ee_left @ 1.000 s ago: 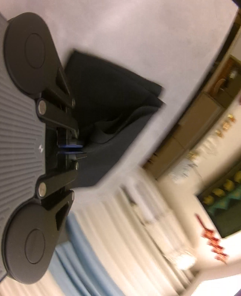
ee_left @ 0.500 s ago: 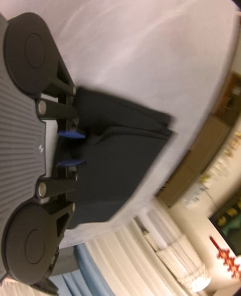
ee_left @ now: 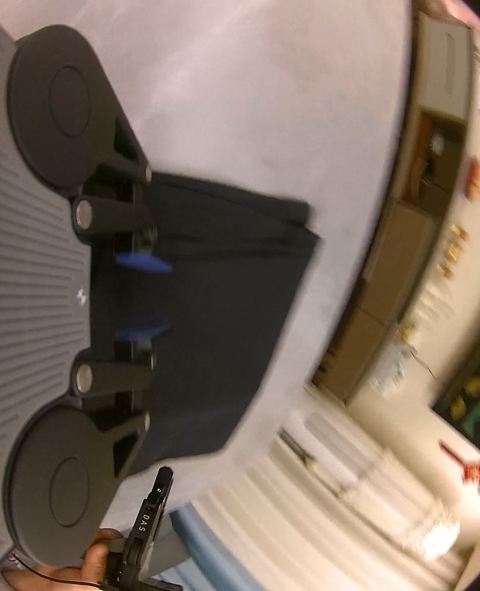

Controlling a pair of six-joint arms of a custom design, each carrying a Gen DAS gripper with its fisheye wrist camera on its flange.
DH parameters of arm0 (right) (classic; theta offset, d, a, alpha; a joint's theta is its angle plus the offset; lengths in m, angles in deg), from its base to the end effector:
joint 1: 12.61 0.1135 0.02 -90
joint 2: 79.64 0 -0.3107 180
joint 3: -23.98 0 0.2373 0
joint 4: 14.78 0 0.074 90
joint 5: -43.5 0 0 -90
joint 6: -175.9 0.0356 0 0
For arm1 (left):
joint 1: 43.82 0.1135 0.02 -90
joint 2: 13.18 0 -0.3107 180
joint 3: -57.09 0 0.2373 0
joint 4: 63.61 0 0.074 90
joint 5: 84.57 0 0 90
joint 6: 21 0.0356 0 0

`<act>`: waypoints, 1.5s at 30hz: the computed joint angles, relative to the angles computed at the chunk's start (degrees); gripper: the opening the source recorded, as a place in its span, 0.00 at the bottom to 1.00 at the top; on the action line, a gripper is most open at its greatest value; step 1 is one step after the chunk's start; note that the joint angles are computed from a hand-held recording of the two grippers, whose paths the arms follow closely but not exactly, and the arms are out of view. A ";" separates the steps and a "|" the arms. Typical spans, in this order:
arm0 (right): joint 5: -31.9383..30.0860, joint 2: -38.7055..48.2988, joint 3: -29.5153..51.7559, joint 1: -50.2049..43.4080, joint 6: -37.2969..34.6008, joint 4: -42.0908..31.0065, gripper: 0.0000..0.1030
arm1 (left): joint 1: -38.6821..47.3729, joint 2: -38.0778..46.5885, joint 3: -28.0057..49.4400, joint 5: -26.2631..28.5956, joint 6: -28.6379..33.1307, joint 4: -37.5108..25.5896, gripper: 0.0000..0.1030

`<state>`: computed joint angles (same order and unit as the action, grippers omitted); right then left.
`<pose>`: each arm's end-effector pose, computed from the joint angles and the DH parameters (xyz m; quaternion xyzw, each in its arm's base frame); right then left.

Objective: Fold clothes

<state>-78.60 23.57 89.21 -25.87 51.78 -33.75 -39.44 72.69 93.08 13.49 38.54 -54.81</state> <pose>0.3303 -0.0584 0.1826 -0.2441 0.8919 0.1329 0.3568 0.2326 0.0128 0.1701 -0.2441 0.8751 -0.1555 0.3879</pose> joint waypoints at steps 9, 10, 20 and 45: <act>0.10 -1.41 -5.64 2.45 -2.86 2.72 0.69 | -12.45 0.33 3.99 -19.67 0.28 -12.13 0.66; 0.66 -3.18 -7.59 2.08 -2.73 5.24 0.67 | -14.36 -0.98 3.68 -23.08 -0.36 -13.12 0.70; -8.83 -17.31 -20.39 -2.67 -24.40 -2.65 0.58 | -13.85 -4.13 -2.46 -18.89 -4.29 -7.82 0.75; -11.40 -22.45 -23.89 -13.58 -23.95 -7.45 0.85 | -51.72 -5.95 5.70 -49.01 -27.33 -31.50 1.00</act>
<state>-90.01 1.12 65.32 -39.45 27.83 -41.20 -91.16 66.74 98.79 -35.52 11.22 -86.31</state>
